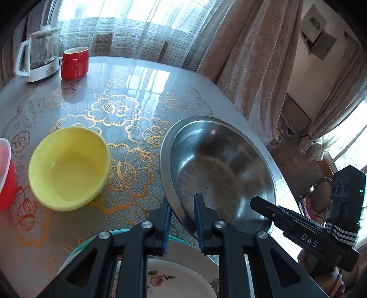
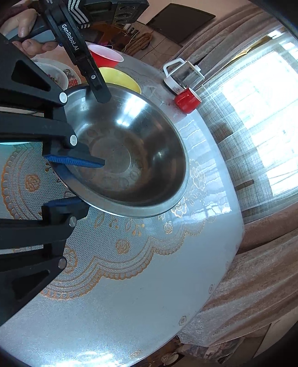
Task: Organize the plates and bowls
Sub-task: 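Grasp the steel bowl rim with the right gripper and lift it, then carry the steel bowl beside the plate stack, set it down, open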
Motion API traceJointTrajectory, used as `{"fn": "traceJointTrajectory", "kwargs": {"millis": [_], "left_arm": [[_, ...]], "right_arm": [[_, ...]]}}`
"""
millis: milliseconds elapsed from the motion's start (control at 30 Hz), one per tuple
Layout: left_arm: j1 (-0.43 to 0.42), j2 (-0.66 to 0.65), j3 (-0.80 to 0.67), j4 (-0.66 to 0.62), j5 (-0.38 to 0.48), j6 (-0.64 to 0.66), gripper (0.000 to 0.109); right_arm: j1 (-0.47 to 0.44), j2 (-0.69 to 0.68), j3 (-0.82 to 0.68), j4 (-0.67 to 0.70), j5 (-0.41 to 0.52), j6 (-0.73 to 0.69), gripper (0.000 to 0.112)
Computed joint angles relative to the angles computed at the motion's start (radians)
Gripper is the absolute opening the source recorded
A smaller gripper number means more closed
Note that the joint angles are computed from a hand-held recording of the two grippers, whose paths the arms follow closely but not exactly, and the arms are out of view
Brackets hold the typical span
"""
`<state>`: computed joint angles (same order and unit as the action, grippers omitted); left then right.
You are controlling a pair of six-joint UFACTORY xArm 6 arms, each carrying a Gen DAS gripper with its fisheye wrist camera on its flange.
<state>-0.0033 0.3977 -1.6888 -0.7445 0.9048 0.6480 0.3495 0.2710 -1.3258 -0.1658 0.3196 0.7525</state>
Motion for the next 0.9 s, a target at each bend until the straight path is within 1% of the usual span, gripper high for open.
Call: {"fn": "traceJointTrajectory", "kwargs": {"millis": [100,233,400,467,633,800,900], "left_arm": [[0.025,-0.055,0.056,-0.034,-0.017,0.031,0.019],[0.079,-0.14,0.144,-0.076,-0.04,0.08,0.02],[0.172,-0.237,0.248,-0.133,-0.049,0.135,0.02],[0.217,-0.275,0.293,-0.15,-0.049,0.154,0.02],[0.328,-0.359,0.397,-0.185,-0.049,0.194,0.021],[0.442,-0.435,0.513,-0.201,-0.048,0.242,0.022],[0.499,-0.454,0.559,-0.198,-0.044,0.259,0.023]], "right_arm": [[0.019,-0.015,0.006,0.001,-0.016,-0.012,0.024],[0.056,-0.017,-0.012,0.027,-0.029,-0.055,0.024],[0.12,0.014,-0.072,0.104,-0.031,-0.157,0.024],[0.149,0.04,-0.11,0.156,-0.024,-0.216,0.024],[0.225,0.118,-0.224,0.262,0.01,-0.35,0.024],[0.299,0.208,-0.349,0.365,0.074,-0.476,0.024],[0.335,0.258,-0.412,0.392,0.116,-0.527,0.024]]}}
